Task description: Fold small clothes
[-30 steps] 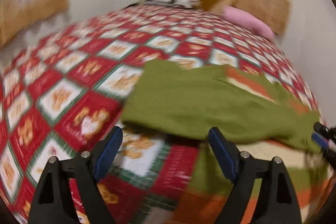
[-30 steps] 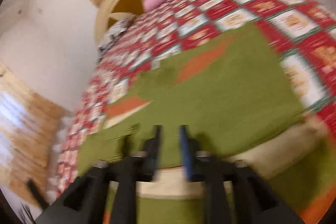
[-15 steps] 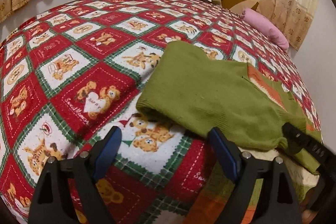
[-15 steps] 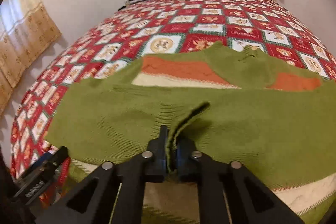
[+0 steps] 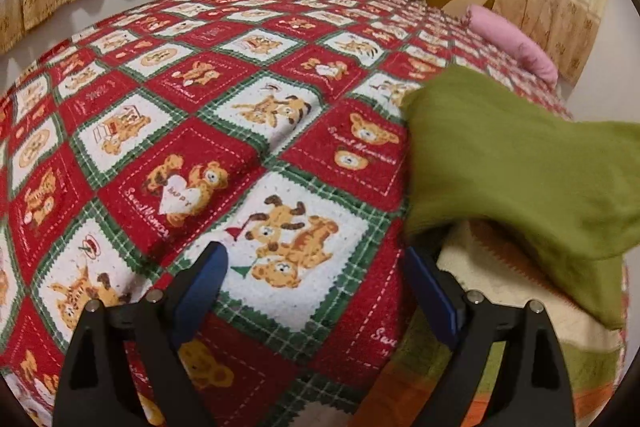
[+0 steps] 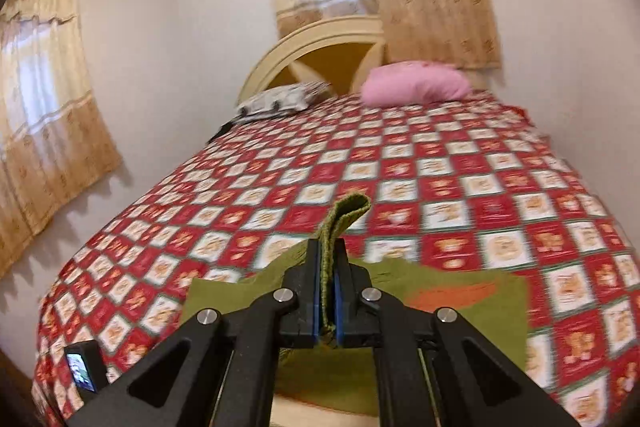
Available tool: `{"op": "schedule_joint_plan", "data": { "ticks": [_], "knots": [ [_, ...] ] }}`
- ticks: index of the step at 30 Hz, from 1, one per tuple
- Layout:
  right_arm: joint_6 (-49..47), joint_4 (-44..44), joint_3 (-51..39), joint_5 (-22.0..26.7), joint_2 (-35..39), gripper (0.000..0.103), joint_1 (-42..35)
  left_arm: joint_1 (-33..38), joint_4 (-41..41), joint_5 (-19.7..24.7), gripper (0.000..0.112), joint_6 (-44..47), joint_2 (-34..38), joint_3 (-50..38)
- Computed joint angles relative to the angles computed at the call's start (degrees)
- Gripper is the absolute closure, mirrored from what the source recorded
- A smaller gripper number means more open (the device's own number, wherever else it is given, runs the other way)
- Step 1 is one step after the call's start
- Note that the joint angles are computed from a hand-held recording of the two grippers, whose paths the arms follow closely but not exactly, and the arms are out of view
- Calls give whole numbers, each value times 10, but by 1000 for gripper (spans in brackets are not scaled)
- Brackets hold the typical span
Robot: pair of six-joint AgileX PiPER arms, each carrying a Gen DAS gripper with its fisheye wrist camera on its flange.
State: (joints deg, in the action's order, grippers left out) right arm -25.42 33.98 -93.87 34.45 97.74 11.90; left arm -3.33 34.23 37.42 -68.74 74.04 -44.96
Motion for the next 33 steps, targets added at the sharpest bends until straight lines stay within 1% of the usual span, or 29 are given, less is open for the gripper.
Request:
{"op": "schedule_joint_plan", "data": {
  "ticks": [1,4,6,11,12,13,14,15,16,17,19,20,23,25,27,29,30,31,32,33],
  "knots": [
    [-7,-1,10,-4,-3,99,-16,-4,4,8,20,-2,5,-4],
    [-36,28,27,10,9,99,-54,-17,15,33,19,-7,20,-17],
    [-32,15,50,-2,16,99,-68,-20,17,38,18,-5,24,-20],
    [7,-47,82,-29,50,99,-89,-20,18,39,18,-4,21,-18],
    [20,-68,90,-41,54,99,-88,-23,18,40,18,-6,18,-17],
    [53,-110,101,-59,58,99,-83,-22,13,32,18,1,12,-13],
    [69,-130,109,-69,61,99,-83,-18,3,20,18,16,1,-8],
    [69,-127,111,-68,67,99,-86,-14,-11,6,18,42,-8,-5],
    [56,-104,113,-61,74,99,-94,-15,-22,0,18,66,-11,-6],
    [51,-95,115,-60,77,99,-97,-21,-25,2,18,88,-11,-11],
    [44,-90,121,-64,80,99,-99,-40,-5,15,18,85,-2,-22],
    [41,-87,122,-66,81,99,-100,-42,-10,16,18,98,6,-29],
    [25,-71,125,-68,79,99,-103,-23,-65,10,18,173,38,-61],
    [23,-74,123,-68,81,99,-102,-9,-95,20,16,212,70,-95],
    [32,-83,121,-67,85,99,-100,17,-146,30,14,268,98,-130],
    [30,-75,122,-66,89,99,-103,26,-179,30,14,290,90,-134],
    [27,-69,119,-63,92,99,-106,22,-174,25,15,280,79,-126],
    [26,-64,117,-59,96,99,-108,10,-150,23,15,254,72,-117],
    [24,-59,114,-55,100,99,-111,-11,-105,27,15,215,72,-112],
    [24,-57,111,-51,104,99,-112,-21,-83,31,15,199,80,-113]
  ]
}}
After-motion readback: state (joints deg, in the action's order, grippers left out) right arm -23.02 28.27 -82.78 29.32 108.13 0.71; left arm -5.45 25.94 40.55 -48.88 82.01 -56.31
